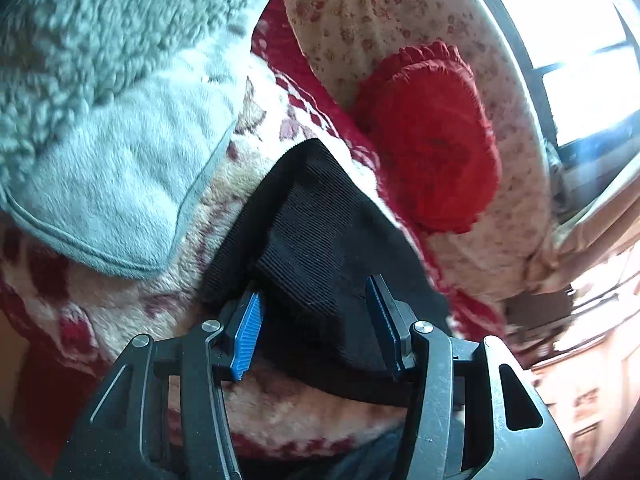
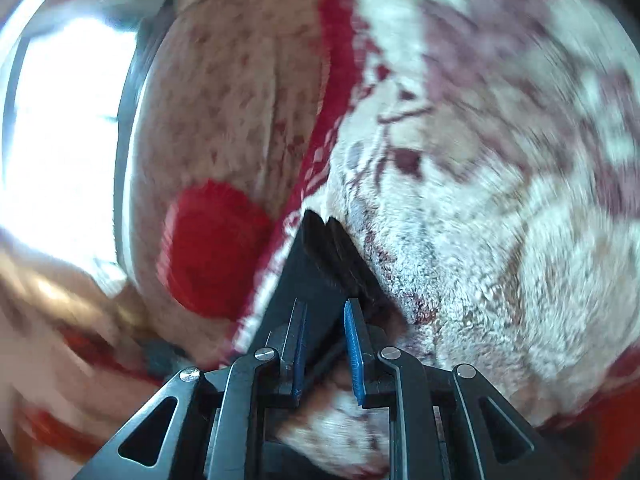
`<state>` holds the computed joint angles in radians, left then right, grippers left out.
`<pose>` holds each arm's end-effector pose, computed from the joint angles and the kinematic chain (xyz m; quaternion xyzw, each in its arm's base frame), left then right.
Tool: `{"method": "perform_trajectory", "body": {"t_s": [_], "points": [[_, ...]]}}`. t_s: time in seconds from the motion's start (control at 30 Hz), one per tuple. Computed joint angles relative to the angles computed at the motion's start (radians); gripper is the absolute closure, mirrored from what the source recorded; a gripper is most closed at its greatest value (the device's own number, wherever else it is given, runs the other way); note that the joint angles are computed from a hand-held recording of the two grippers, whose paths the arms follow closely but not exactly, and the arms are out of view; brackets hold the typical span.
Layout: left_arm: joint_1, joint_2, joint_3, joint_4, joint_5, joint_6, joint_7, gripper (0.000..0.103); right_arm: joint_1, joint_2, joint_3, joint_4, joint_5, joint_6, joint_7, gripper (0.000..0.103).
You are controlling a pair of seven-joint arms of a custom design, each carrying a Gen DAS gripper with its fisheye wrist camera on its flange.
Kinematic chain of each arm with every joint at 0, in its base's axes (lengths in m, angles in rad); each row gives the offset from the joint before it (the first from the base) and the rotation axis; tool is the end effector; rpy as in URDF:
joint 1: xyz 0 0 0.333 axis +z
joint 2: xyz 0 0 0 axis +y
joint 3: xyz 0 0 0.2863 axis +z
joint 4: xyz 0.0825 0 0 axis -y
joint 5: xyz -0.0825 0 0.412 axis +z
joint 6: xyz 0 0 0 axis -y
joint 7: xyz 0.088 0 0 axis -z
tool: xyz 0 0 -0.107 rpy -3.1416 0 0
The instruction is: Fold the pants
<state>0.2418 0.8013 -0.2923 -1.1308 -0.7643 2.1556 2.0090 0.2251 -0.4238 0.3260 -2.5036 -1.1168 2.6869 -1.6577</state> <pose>0.7914 0.0035 0.3529 0.6337 -0.6374 0.4148 0.1416 0.3981 0.2787 0.4315 0.0050 0.8838 -0.0369 0.4664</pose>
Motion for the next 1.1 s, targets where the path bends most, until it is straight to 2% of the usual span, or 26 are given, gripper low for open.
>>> {"method": "perform_trajectory", "body": {"t_s": [0.03,0.07,0.13,0.17,0.2,0.27,0.3,0.4,0.47,0.5,0.57,0.63,0.73,0.8,0.93,1.03,1.1], "points": [[-0.005,-0.017,0.002,-0.024,0.007,0.022,0.02,0.054,-0.029,-0.01,0.025,-0.009,-0.062,0.011,0.105,0.083],[-0.006,-0.021,0.0,-0.028,0.007,0.022,0.03,0.054,-0.035,-0.011,0.025,-0.012,-0.089,0.023,0.141,0.081],[-0.004,-0.024,-0.005,-0.028,0.004,0.009,0.051,0.072,-0.061,0.011,0.015,-0.003,-0.187,0.096,0.252,0.078],[-0.008,-0.027,-0.002,-0.028,0.009,0.01,0.059,0.087,-0.061,0.022,0.003,0.001,-0.212,0.121,0.277,0.078],[-0.014,-0.028,0.001,-0.028,0.017,0.015,0.072,0.091,-0.054,0.042,-0.021,0.009,-0.208,0.156,0.267,0.077],[-0.021,-0.041,0.01,-0.042,0.029,0.026,0.074,0.096,-0.022,0.073,-0.07,0.016,-0.113,0.19,0.144,0.077],[-0.024,-0.041,0.011,-0.042,0.03,0.028,0.071,0.096,-0.018,0.089,-0.084,0.022,-0.077,0.205,0.088,0.077],[-0.023,-0.035,0.01,-0.031,0.029,0.02,0.067,0.098,-0.046,0.122,-0.083,0.036,-0.078,0.248,0.064,0.077],[-0.013,-0.04,0.004,-0.03,0.019,0.007,0.078,0.099,-0.047,0.136,-0.094,0.045,-0.042,0.262,-0.006,0.08],[-0.003,-0.052,-0.001,-0.039,0.005,0.004,0.085,0.099,-0.046,0.145,-0.101,0.058,-0.024,0.267,-0.067,0.097],[0.021,-0.081,-0.009,-0.069,-0.032,-0.006,0.1,0.099,0.015,0.135,-0.139,0.06,0.144,0.207,-0.319,0.1],[0.033,-0.103,-0.004,-0.098,-0.054,-0.011,0.11,0.099,0.024,0.121,-0.129,0.064,0.206,0.166,-0.413,0.1],[-0.006,-0.081,0.038,-0.087,0.01,-0.016,0.082,0.099,0.06,0.133,-0.144,0.064,0.365,0.132,-0.579,0.1],[-0.008,-0.069,0.045,-0.087,0.022,-0.021,0.046,0.099,0.04,0.136,-0.126,0.048,0.399,0.149,-0.57,0.1],[0.026,-0.122,0.021,-0.157,-0.036,0.006,0.107,0.099,0.0,0.09,-0.065,0.035,0.372,0.091,-0.513,0.1],[-0.011,-0.088,0.049,-0.118,0.015,0.015,0.071,0.099,0.016,0.107,-0.08,0.029,0.416,0.113,-0.549,0.1],[-0.035,-0.095,0.059,-0.137,0.061,0.056,0.087,0.095,0.016,0.101,-0.074,0.029,0.426,0.104,-0.556,0.1]]}}
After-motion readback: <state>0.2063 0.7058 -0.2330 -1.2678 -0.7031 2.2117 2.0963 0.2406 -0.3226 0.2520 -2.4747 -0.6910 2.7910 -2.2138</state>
